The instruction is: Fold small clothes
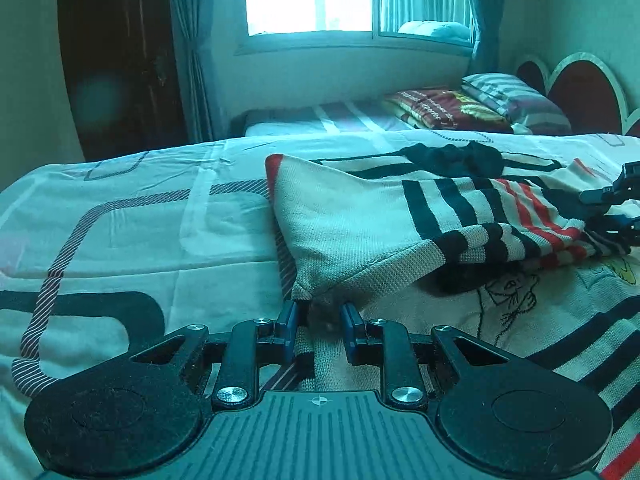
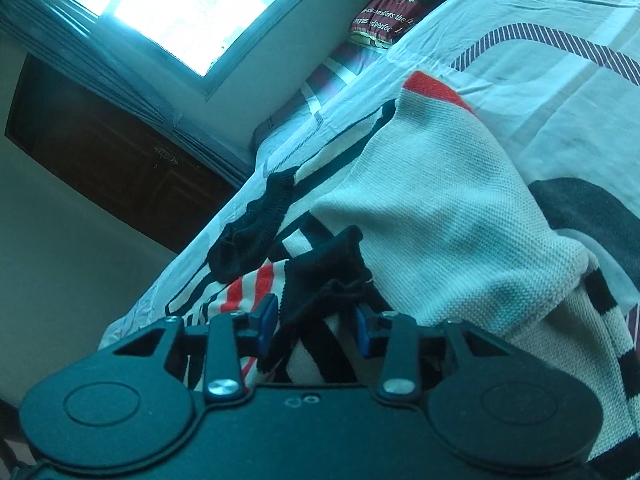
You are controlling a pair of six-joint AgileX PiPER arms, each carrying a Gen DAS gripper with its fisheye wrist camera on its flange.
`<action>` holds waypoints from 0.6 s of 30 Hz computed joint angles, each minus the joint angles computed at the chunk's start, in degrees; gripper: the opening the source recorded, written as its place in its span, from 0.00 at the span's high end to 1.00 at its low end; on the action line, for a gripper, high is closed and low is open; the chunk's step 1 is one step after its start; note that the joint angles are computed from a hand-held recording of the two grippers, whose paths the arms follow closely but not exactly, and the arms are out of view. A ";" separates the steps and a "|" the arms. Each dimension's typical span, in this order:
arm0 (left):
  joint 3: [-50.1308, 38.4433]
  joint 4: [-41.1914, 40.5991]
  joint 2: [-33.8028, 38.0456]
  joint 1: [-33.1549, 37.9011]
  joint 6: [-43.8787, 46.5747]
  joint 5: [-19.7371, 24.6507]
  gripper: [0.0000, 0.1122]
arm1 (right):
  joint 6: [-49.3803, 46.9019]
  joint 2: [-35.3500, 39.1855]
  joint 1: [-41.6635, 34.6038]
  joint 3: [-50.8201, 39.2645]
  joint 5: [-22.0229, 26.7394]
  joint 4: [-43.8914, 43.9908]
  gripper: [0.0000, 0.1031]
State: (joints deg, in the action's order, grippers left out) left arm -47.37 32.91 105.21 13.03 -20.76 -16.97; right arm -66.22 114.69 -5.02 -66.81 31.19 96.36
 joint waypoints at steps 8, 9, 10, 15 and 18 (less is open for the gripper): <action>1.20 -17.99 -1.11 -3.89 15.30 -0.63 0.44 | 1.49 0.45 -0.74 -0.80 1.20 -1.81 0.63; 0.88 -19.19 -0.90 -4.16 16.43 -0.34 0.44 | 1.39 0.55 -0.74 -0.84 1.21 -1.73 0.63; 0.64 -20.11 -0.71 -4.37 17.18 -0.27 0.44 | 1.37 0.51 -0.74 -0.78 1.22 -1.65 0.63; -1.27 -20.21 0.79 -4.82 17.18 0.22 0.44 | 1.35 0.89 -0.67 -1.26 1.10 -1.89 0.63; -3.91 -21.38 3.15 -4.88 18.19 1.20 0.44 | 1.21 1.06 -0.68 -1.37 1.13 -1.83 0.63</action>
State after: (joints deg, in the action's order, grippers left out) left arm -51.28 11.53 108.36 8.15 -2.57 -15.76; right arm -65.02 115.75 -5.70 -68.18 32.32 94.53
